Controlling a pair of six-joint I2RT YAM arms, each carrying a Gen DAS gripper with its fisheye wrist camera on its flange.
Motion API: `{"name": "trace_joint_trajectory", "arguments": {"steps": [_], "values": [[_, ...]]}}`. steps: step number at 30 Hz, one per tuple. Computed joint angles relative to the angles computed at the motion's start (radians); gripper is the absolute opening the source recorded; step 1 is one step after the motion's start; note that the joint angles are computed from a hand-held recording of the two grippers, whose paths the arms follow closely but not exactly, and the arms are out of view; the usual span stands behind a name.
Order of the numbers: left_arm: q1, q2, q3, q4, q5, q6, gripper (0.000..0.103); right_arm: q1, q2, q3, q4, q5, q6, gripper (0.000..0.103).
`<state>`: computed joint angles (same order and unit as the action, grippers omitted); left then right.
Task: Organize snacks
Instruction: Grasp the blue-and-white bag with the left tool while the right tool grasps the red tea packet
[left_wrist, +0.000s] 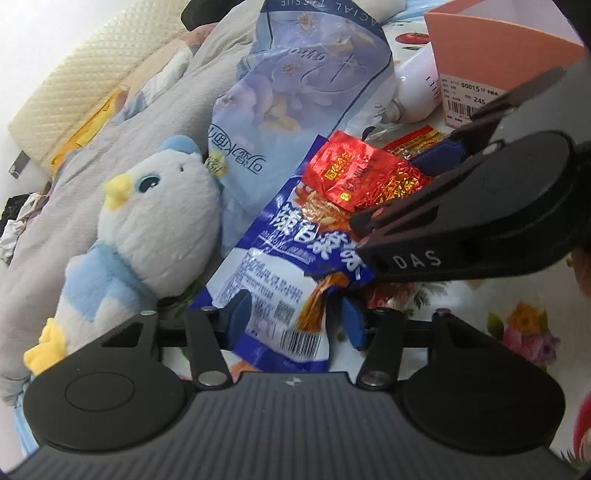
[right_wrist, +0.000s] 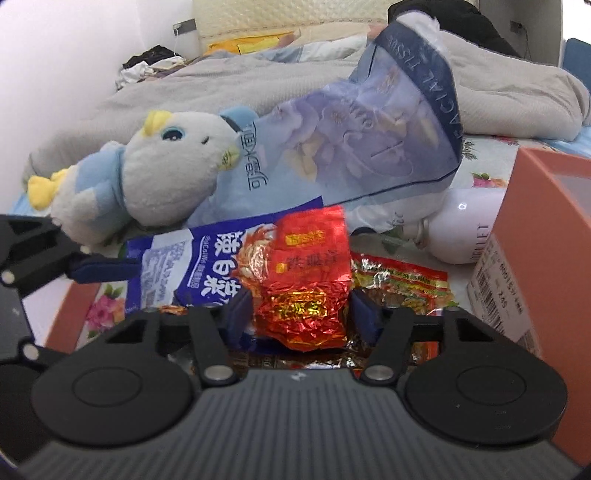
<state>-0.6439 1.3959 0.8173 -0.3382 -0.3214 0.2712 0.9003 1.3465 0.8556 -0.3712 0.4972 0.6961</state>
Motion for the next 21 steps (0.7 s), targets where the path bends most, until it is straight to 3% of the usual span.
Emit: {"name": "trace_joint_trajectory", "arguments": {"steps": [8, 14, 21], "values": [[0.016, 0.035, -0.004, 0.051, -0.008, 0.027, 0.045, -0.023, -0.010, -0.014, 0.017, -0.015, -0.011, 0.058], [0.018, 0.017, -0.008, 0.051, 0.000, 0.015, 0.028, -0.012, -0.003, 0.004, 0.001, 0.001, -0.034, 0.055], [0.022, -0.022, 0.030, -0.044, 0.008, -0.059, 0.017, 0.017, -0.031, 0.042, -0.050, 0.033, -0.038, 0.055]]}}
